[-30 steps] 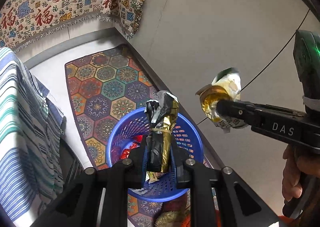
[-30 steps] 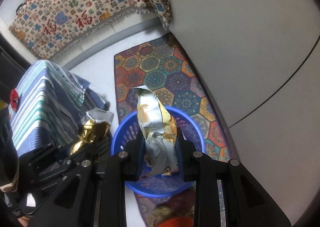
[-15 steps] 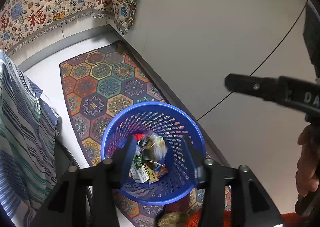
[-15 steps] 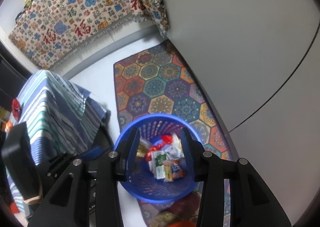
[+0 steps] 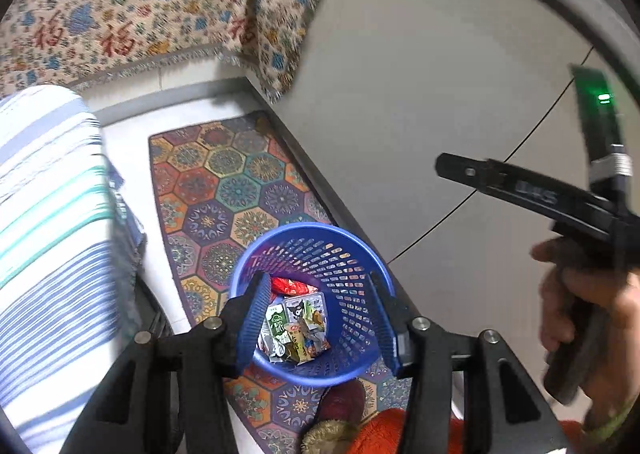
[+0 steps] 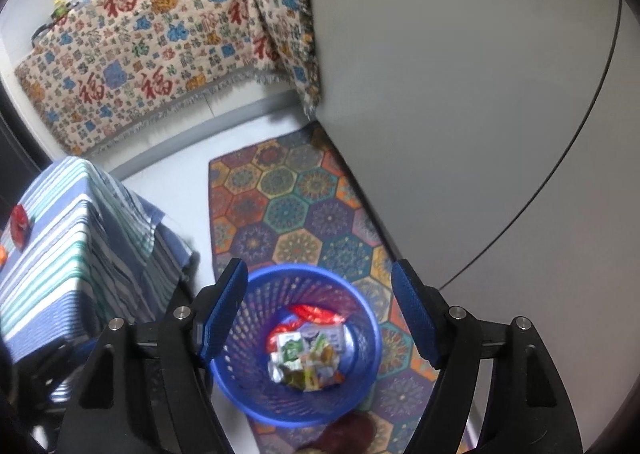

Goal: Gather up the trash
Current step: 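Move both open tools back over the table toward the remaining trash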

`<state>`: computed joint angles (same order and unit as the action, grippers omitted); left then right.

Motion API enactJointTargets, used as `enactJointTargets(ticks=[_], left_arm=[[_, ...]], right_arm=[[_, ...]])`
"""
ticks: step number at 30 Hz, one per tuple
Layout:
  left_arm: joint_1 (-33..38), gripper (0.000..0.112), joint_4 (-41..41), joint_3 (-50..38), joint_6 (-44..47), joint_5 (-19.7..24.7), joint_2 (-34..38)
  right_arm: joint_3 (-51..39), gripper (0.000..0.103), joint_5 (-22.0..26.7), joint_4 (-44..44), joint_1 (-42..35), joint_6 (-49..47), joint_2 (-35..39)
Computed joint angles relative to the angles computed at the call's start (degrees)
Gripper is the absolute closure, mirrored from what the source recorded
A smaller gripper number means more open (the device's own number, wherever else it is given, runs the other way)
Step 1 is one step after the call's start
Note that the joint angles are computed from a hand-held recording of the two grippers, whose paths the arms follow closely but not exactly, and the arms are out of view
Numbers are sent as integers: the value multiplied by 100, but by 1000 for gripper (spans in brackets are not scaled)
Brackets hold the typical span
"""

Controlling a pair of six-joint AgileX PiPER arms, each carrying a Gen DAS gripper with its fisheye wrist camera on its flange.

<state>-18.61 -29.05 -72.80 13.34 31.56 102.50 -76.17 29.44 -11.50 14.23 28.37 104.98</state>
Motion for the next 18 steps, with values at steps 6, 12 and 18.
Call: enactJointTargets(ticks=[6,12,18], left_arm=[[410,63,145,1131,51,158,-1511],[1665,63,287,2033,495,669,-2814],[4022,63,-194,2306,1923,1368,-3249]], right_arm=[[29,25,-116,-1079,543,946,-252],[-297,22,-29,-1994,1657,1867,-229],[-1457,20,149,-2133,2984,1680,577]])
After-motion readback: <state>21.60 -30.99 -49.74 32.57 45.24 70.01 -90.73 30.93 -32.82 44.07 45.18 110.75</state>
